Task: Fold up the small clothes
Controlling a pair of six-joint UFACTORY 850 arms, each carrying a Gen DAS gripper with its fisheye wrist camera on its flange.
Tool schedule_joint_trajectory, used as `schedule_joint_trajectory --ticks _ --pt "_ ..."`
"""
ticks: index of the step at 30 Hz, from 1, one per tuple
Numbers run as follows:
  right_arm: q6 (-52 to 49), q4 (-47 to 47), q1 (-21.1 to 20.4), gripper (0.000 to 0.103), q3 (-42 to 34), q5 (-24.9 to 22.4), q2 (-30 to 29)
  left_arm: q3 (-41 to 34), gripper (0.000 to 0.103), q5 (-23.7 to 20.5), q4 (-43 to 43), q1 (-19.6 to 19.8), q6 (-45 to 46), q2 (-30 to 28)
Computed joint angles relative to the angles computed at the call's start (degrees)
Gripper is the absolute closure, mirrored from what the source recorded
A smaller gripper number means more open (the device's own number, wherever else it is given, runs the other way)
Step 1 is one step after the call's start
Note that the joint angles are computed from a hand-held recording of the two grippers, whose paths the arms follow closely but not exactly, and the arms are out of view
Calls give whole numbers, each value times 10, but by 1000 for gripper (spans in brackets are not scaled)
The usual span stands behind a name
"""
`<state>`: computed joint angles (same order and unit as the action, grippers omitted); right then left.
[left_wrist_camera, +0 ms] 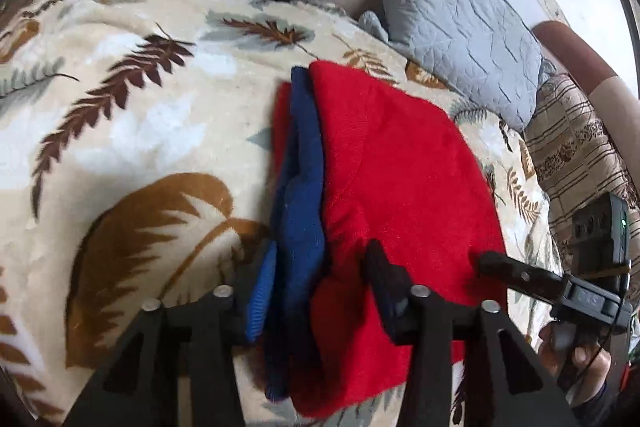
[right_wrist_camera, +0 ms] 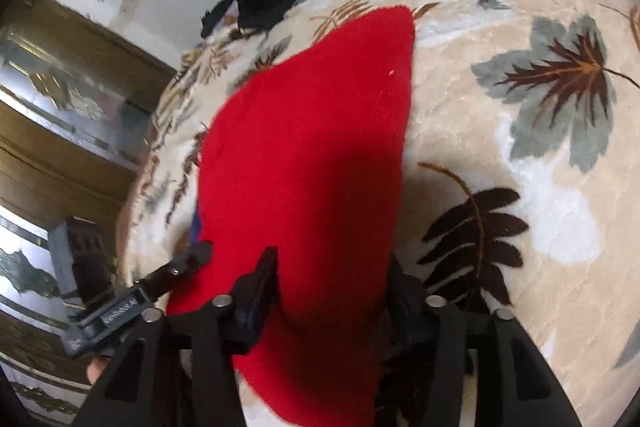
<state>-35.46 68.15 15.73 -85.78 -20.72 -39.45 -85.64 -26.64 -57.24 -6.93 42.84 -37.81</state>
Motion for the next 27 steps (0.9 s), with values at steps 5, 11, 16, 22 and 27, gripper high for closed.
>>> schedule_joint_trajectory --ticks 5,11,16,22,27 --pt "-85 87 1 35 48 -7 26 11 47 27 64 -12 -26 3" --pt "16 -25 16 68 33 6 12 4 44 21 80 -11 -41 -6" --pt "36 -44 17 68 36 10 13 11 44 26 79 -13 -33 -2" --pt "-16 26 6 36 40 -20 19 12 44 30 81 -14 -31 -2" --pt "-7 24 -3 34 23 -9 19 13 44 38 88 -16 -33 -1"
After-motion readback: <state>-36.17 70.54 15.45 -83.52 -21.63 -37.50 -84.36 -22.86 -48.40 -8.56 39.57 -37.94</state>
